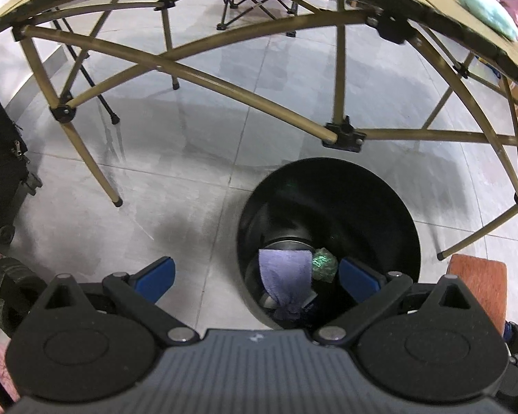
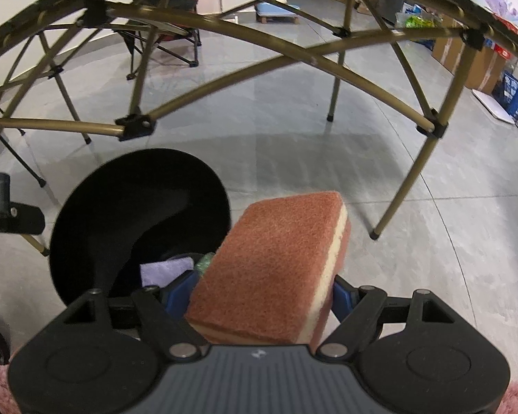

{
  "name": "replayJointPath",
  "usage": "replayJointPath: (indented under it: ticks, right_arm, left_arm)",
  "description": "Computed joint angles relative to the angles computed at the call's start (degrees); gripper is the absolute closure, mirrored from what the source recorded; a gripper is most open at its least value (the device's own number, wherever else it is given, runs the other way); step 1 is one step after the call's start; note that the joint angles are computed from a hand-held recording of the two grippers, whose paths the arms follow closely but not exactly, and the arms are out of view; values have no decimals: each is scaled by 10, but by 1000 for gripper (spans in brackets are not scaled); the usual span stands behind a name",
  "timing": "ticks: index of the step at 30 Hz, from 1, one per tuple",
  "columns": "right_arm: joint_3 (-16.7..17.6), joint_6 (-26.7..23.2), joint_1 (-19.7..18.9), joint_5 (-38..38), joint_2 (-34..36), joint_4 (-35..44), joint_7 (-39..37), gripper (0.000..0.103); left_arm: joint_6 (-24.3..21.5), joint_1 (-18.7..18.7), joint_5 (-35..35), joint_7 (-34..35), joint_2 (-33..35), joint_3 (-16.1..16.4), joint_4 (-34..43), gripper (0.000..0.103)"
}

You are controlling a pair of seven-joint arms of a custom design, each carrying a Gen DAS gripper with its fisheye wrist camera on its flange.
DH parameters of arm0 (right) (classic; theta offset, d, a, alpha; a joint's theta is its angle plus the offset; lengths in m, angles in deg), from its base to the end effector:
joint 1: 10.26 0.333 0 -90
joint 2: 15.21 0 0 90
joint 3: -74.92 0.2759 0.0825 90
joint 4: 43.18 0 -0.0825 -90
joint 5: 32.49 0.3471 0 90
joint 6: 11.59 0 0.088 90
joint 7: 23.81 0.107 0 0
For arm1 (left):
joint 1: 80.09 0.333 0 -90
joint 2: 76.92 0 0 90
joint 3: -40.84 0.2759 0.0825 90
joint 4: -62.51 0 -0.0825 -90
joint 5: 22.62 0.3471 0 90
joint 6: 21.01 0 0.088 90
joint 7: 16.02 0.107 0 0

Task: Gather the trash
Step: 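Move the right tool over the bin and open it to drop the sponge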

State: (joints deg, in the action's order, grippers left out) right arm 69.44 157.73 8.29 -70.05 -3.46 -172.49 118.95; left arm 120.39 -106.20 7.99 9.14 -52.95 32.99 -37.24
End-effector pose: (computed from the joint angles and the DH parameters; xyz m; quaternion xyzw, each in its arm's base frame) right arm 0.5134 0.1615 0.3066 -0.6568 0.7039 -0.1886 0.1936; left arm 0.5335 -0.3501 0.3543 -0.7510 0.6195 -0.1663 0.1568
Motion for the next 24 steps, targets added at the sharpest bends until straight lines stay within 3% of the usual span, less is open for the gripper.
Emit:
replayJointPath:
  ticks: [15, 24]
  right_arm:
    - [12, -1, 26, 42, 33, 53, -35, 25]
    - [35, -11, 28, 125, 62, 90, -104, 25]
  left_arm:
    - [16, 31, 28, -46, -67, 1, -90, 0]
    - [14, 55, 42, -67, -95, -2, -135, 0]
